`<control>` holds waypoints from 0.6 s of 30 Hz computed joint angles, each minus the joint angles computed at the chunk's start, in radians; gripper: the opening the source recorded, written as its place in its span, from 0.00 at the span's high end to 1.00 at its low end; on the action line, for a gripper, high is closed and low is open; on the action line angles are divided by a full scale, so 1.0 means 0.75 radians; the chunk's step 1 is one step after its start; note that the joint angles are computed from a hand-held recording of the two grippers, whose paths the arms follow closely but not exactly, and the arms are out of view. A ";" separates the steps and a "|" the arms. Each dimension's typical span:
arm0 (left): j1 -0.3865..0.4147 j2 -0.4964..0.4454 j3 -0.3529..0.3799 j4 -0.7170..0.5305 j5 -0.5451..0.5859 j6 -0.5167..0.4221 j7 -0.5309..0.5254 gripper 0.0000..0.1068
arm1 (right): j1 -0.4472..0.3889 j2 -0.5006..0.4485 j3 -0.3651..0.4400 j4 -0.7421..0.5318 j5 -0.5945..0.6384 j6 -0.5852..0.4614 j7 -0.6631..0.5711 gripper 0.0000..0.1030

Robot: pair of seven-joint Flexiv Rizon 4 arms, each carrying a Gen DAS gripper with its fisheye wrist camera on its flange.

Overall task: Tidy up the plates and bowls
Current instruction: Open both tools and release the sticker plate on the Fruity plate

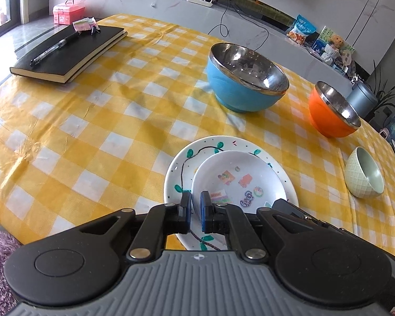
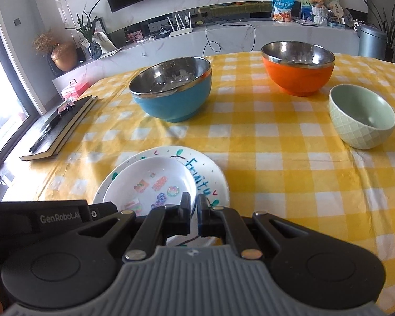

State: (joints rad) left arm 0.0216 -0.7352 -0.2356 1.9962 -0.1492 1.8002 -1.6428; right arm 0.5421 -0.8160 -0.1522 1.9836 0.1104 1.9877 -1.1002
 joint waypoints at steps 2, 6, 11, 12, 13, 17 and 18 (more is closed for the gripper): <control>-0.033 0.002 0.034 -0.013 -0.008 -0.016 0.005 0.94 | -0.005 -0.005 0.003 -0.005 -0.005 0.002 -0.004 0.98; -0.138 0.008 0.142 -0.039 -0.030 -0.046 0.027 0.88 | -0.019 -0.012 0.013 -0.010 -0.015 0.008 -0.010 0.94; -0.143 0.020 0.142 -0.029 -0.049 -0.031 0.025 0.68 | -0.030 -0.005 0.023 0.009 -0.005 0.071 -0.036 0.80; -0.156 0.025 0.157 -0.029 -0.054 -0.028 0.024 0.67 | -0.031 -0.004 0.024 0.013 0.000 0.087 -0.044 0.78; -0.169 0.031 0.171 -0.028 -0.058 -0.024 0.023 0.65 | -0.030 -0.002 0.024 0.018 0.009 0.105 -0.053 0.77; -0.180 0.053 0.177 -0.016 -0.057 0.018 0.022 0.56 | 0.001 0.002 -0.005 0.031 0.081 0.164 -0.090 0.70; -0.183 0.056 0.179 -0.013 -0.056 0.033 0.021 0.56 | 0.008 0.004 -0.012 0.032 0.102 0.176 -0.099 0.70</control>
